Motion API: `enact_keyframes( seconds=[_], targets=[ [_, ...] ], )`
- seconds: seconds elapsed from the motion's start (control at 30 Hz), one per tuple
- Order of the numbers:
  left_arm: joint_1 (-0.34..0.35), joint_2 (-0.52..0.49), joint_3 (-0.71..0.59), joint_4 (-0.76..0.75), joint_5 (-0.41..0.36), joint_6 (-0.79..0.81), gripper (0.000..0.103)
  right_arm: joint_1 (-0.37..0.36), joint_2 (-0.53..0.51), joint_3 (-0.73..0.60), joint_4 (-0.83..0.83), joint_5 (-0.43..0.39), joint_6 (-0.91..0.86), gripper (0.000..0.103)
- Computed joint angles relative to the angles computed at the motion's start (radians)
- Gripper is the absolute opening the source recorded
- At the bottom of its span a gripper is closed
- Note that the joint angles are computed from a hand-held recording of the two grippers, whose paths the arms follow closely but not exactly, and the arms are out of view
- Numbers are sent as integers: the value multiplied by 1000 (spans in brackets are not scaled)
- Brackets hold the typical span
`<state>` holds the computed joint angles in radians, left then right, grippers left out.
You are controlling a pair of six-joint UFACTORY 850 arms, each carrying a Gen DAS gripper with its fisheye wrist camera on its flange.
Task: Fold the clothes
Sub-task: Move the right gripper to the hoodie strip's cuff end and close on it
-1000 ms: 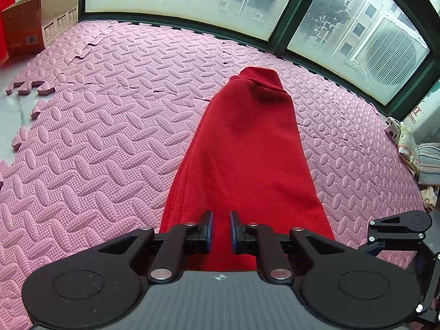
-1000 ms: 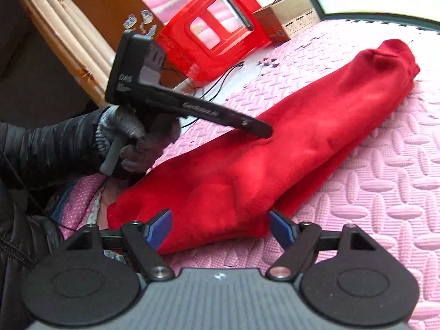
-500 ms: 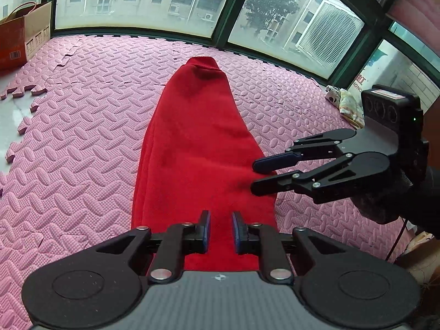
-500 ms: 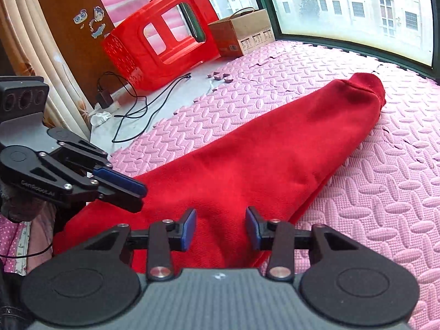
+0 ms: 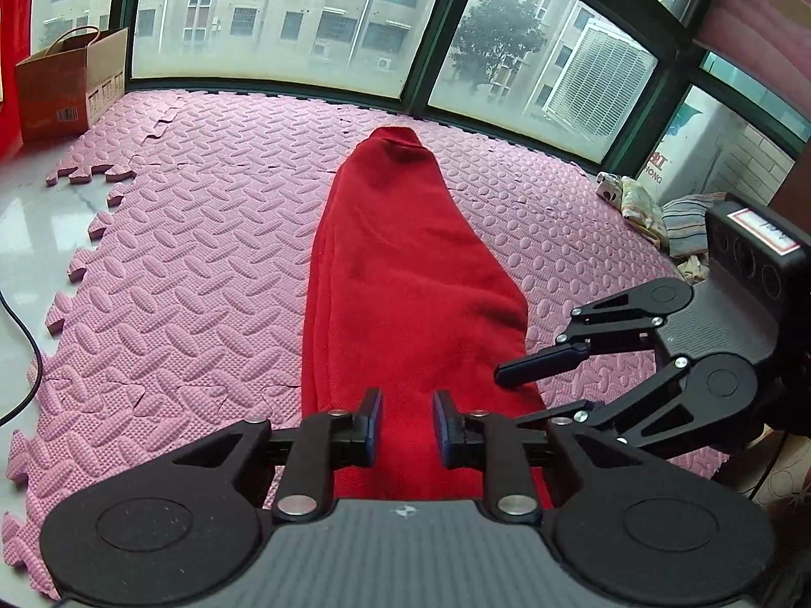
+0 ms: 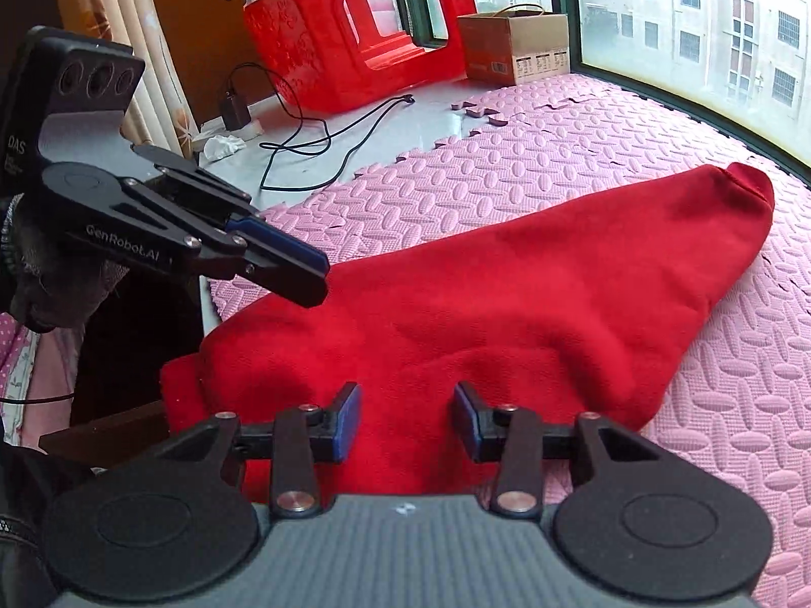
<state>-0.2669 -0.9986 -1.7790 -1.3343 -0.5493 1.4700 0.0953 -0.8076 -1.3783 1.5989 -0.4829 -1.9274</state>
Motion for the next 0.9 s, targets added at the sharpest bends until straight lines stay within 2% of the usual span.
enact_keyframes(
  seconds=[0.2,0.4,0.53,0.63,0.7,0.9],
  targets=[
    [4,37,72,-60,-31,116,31,36,23,42,116,-7,-107,41],
    [16,33,103,-62,12,98,28,67,11,49,228,-20,-190,41],
    [25,30,108,-77,36,97,32,78,2,38,251,-19,-187,42],
    [28,41,122,-113,30,130,32,67,19,50,255,-28,-178,42],
    [27,51,131,-148,27,161,30,54,33,59,264,-32,-172,50],
    [14,43,96,-197,-4,178,30,2,20,6,218,6,-52,50]
  ],
)
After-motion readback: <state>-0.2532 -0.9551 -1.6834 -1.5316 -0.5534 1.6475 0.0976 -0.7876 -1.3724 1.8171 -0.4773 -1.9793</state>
